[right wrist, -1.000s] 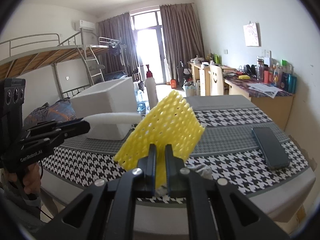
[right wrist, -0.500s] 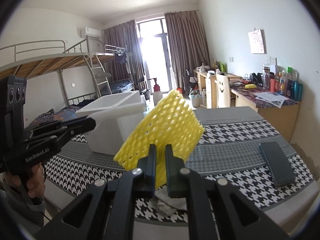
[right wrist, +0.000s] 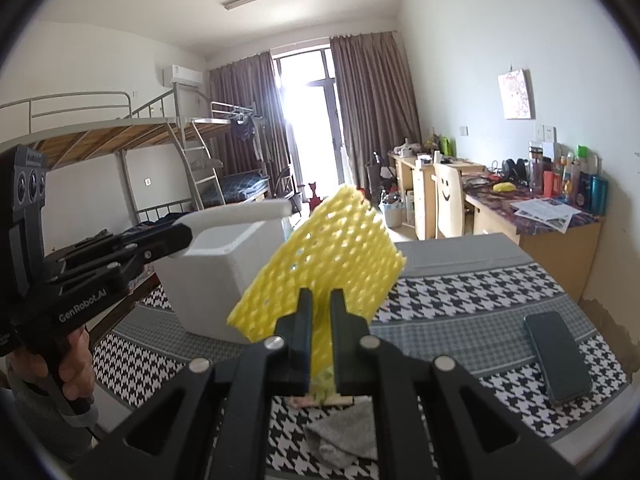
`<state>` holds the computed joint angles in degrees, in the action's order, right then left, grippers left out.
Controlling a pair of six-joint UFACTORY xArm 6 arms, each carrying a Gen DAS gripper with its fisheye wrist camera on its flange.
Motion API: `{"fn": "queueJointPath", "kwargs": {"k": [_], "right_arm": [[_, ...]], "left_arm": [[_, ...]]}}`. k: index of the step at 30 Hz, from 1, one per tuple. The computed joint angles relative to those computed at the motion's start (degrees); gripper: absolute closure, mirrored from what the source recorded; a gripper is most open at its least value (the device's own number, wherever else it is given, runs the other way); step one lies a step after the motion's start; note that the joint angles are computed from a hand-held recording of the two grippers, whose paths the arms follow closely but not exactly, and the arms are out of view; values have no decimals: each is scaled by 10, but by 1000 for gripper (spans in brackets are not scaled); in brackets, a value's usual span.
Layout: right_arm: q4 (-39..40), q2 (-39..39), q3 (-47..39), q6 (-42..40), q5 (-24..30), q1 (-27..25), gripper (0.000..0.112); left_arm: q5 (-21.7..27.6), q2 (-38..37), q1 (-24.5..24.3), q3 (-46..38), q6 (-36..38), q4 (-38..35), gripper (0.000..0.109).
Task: Organize soft objects
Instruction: 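Carry the bottle and sleeve up toward the white foam box with both tools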
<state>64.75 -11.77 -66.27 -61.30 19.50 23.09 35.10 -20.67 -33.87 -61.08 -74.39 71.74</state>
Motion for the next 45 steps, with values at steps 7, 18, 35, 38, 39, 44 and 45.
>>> {"fn": "queueJointPath", "kwargs": {"k": [7,18,35,38,39,44,45], "right_arm": [[7,18,-30,-10,0,9,102],[13,59,-90,-6,17,12,102],[-60,132,-193,66,38,24,102],[-71,148,-217,77,51,25,102],[-75,153,-226,81,55,26,102],[-98,174,-256,95,62,36,102],[-102,179,-263,98,65,37,102]], "left_arm": [[12,4,9,-14,-6,16,98],[16,13,35,-36,-10,14,98],[51,18,63,-58,-23,16,98],[60,22,67,-64,-24,18,98],[63,22,69,-65,-23,17,98],[80,22,77,-62,-32,22,98],[86,22,79,-62,-33,22,98]]}}
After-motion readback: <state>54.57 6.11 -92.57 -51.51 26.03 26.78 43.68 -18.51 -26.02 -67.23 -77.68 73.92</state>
